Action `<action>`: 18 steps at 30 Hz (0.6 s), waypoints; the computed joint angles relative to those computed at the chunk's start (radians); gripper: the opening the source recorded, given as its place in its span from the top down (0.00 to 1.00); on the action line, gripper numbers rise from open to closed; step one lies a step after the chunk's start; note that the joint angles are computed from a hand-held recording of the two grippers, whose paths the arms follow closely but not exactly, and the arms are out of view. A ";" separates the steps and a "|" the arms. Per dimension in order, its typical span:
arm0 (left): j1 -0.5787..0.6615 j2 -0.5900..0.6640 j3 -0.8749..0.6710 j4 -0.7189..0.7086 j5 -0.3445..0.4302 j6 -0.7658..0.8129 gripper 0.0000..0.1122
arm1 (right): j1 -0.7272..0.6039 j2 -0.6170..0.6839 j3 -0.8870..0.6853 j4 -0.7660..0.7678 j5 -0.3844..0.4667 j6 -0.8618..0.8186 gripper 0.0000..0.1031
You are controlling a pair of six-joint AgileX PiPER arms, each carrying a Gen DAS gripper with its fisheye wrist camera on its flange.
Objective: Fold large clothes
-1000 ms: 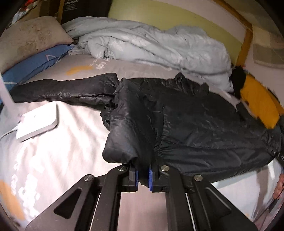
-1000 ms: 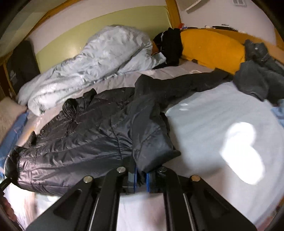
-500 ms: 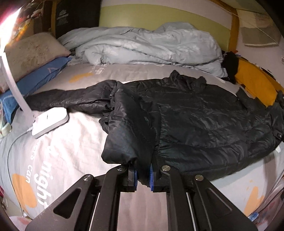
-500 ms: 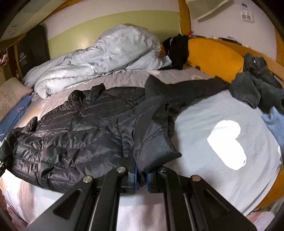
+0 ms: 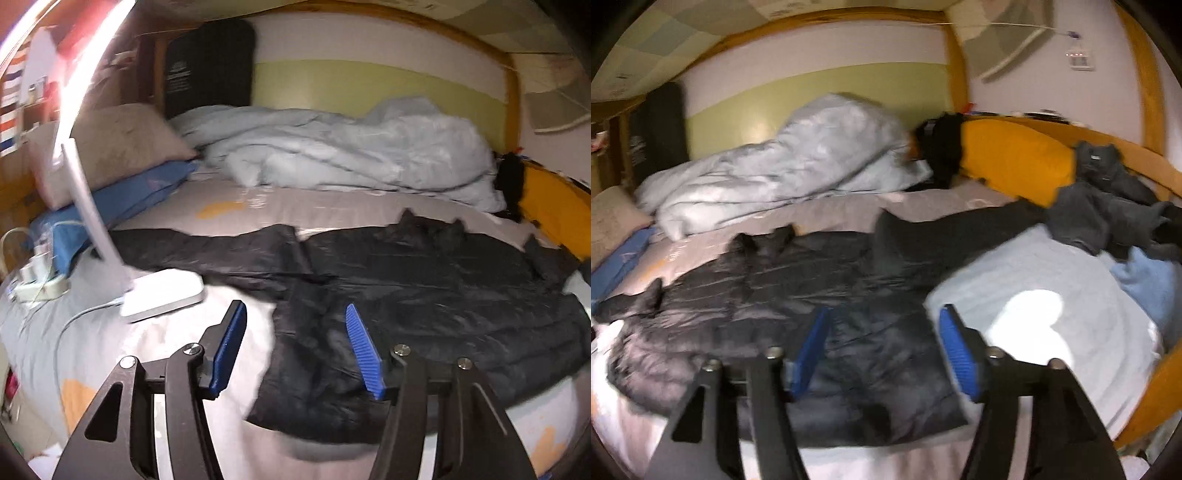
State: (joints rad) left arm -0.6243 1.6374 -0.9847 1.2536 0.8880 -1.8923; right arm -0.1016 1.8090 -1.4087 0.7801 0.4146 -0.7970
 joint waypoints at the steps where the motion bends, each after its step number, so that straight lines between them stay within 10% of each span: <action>1: 0.013 0.003 -0.004 -0.010 -0.049 0.028 0.47 | -0.004 0.011 -0.021 0.018 0.063 -0.034 0.36; 5: 0.102 0.067 -0.052 -0.205 -0.300 0.243 0.47 | 0.047 0.101 -0.136 -0.131 0.282 0.040 0.29; 11: 0.212 0.274 -0.237 -0.585 -0.333 0.623 0.45 | 0.164 0.337 -0.422 -0.468 0.444 0.343 0.27; 18: 0.198 0.409 -0.371 -0.482 -0.244 0.590 0.44 | 0.183 0.515 -0.657 -0.493 0.507 0.421 0.22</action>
State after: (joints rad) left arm -0.4266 2.0461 -1.3555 0.7721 0.6441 -1.3021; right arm 0.0818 2.3243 -2.0658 0.2870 0.9220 -0.3761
